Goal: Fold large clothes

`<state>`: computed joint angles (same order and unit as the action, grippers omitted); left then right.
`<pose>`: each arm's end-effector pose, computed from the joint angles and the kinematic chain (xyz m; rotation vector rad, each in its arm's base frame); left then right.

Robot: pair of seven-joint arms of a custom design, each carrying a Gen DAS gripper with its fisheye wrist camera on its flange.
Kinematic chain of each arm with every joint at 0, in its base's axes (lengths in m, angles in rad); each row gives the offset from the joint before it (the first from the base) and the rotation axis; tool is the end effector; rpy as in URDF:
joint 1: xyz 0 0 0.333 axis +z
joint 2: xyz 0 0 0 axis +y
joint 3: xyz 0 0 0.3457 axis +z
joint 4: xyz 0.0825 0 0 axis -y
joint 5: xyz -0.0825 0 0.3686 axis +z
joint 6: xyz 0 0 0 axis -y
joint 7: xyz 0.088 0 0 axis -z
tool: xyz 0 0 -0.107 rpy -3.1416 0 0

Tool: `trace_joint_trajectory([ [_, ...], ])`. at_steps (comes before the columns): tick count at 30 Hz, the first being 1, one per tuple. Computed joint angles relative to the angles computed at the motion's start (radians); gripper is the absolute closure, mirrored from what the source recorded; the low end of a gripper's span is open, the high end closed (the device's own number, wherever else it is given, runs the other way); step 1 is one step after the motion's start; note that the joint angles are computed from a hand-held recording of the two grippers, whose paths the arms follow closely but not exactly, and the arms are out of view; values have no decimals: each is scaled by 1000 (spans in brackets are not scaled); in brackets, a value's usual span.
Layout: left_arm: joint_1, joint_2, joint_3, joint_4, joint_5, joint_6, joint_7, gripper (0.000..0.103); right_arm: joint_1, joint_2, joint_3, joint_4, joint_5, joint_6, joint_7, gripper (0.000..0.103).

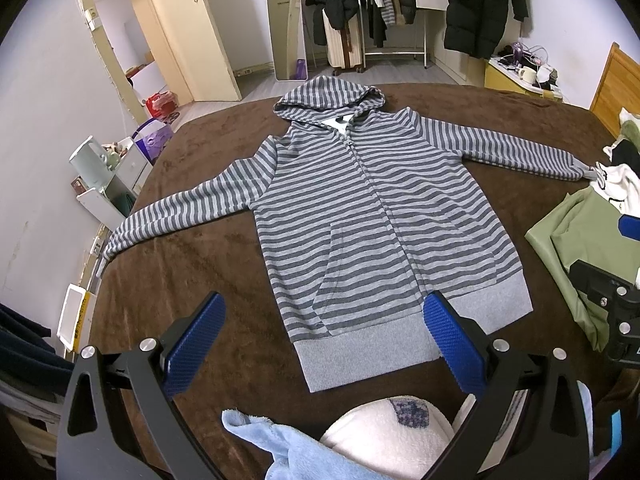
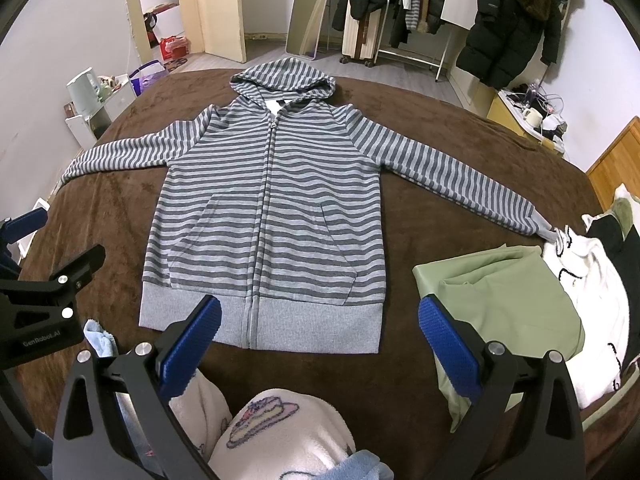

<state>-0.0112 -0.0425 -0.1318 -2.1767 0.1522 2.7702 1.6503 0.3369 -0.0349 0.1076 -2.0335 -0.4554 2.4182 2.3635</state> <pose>0.5508 -0.0869 0.5203 -1.4828 2.1152 -0.5232 0.5100 0.2414 0.5420 -1.8675 1.9973 -0.6090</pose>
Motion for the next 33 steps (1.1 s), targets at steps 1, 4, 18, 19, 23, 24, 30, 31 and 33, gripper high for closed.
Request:
trace_joint_trajectory([
  [1,2,-1,-1,-2,20,5,-14,6,0,0,0,0,0,-2,0,6],
  [4,1,-1,0,-4,11,5,-9,6,-2,0,-1,-1,-2,-2,6,6],
  [18,4,11,1,10,40,-19,-15,6,-7,0,-5,-18,16,22,7,6],
  [19,3,14,2,15,40,-23,-11,6,-8,0,-5,-21,18,25,11,6],
  [23,-2,26,2,40,84,-72,-25,6,-10,8,-7,-19,23,24,17,6],
  [24,-4,29,3,47,95,-83,-28,6,-11,11,-7,-18,23,23,19,6],
  [30,-16,52,4,82,42,-91,29,6,-24,6,-20,-44,17,85,73,6],
  [31,-20,61,3,91,11,-78,48,6,-30,0,-24,-52,11,102,86,6],
  [33,-31,88,-4,116,-36,-47,89,6,-46,-4,-31,-61,-21,124,119,6],
])
